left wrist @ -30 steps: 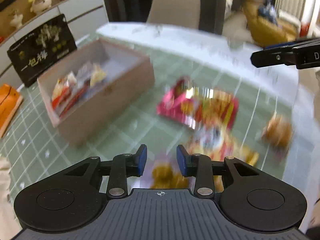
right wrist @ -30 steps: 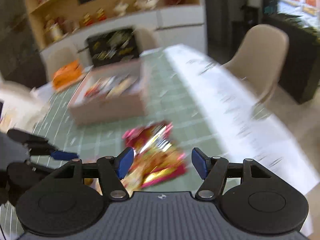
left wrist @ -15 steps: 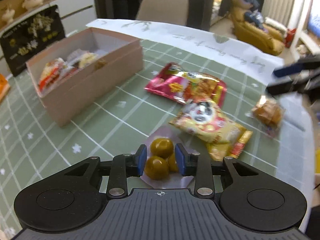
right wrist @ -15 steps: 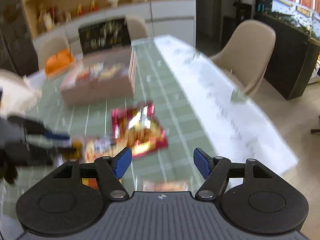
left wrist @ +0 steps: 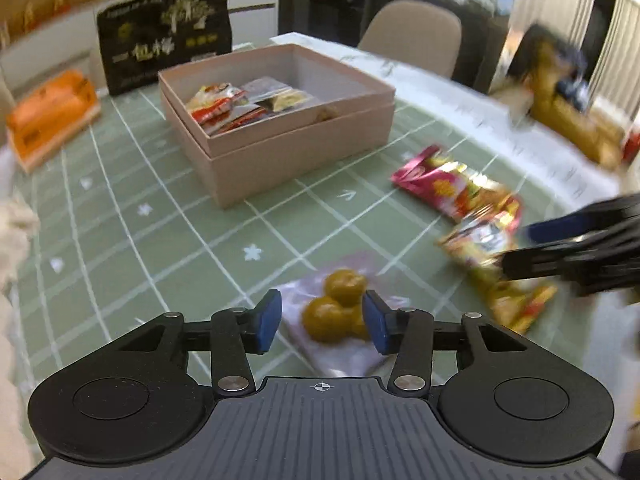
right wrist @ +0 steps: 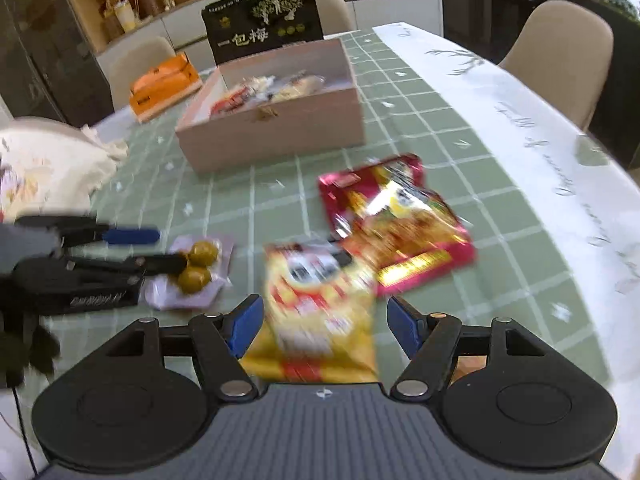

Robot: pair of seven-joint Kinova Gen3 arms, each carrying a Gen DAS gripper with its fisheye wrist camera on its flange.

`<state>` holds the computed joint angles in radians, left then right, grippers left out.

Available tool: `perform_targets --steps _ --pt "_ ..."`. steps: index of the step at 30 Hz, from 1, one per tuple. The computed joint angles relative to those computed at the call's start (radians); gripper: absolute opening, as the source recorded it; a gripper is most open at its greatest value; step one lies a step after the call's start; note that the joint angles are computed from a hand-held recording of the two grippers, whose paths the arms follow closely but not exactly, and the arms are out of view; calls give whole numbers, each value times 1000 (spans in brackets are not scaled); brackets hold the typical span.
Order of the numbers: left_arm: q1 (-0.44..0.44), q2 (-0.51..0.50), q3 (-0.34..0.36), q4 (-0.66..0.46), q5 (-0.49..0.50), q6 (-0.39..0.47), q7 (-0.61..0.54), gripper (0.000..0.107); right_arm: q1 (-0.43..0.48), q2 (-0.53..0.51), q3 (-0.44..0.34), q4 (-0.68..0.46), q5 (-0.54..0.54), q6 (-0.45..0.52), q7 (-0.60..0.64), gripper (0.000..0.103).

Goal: Organize snacks
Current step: 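Grasp the yellow panda snack bag with the right tool while the left tool holds the plums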

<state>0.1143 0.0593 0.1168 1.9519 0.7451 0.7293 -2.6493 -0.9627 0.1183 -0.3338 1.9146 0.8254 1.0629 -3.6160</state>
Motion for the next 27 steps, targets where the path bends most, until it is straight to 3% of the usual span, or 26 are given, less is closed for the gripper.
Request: perform_targets --steps 2,5,8,11,14,17,22,23,25,27 --pt "14 -9 -32 7 33 33 -43 50 36 15 24 2 -7 -69 10 69" --pt "110 -2 -70 9 -40 -13 16 53 47 49 37 -36 -48 -74 78 59" --pt "80 11 18 -12 -117 27 83 54 5 49 24 -52 -49 -47 140 56" --pt "57 13 52 -33 -104 113 40 54 -42 52 8 -60 -68 13 158 56" --pt "58 -20 29 -26 -49 115 23 52 -94 79 1 -74 -85 102 133 63" --pt "68 -40 22 -10 -17 20 -7 51 -122 80 4 -57 -84 112 82 69" --pt "139 49 37 -75 -180 -51 64 51 -154 103 6 -53 -64 132 32 77" --pt "137 66 52 -88 -201 -51 80 56 -157 111 7 -59 -62 137 40 80" --pt "130 88 82 -96 -225 -45 107 52 -170 133 10 -77 -56 157 57 84" --pt "147 89 97 -76 -245 -88 96 55 -192 147 21 -77 -36 165 29 91"
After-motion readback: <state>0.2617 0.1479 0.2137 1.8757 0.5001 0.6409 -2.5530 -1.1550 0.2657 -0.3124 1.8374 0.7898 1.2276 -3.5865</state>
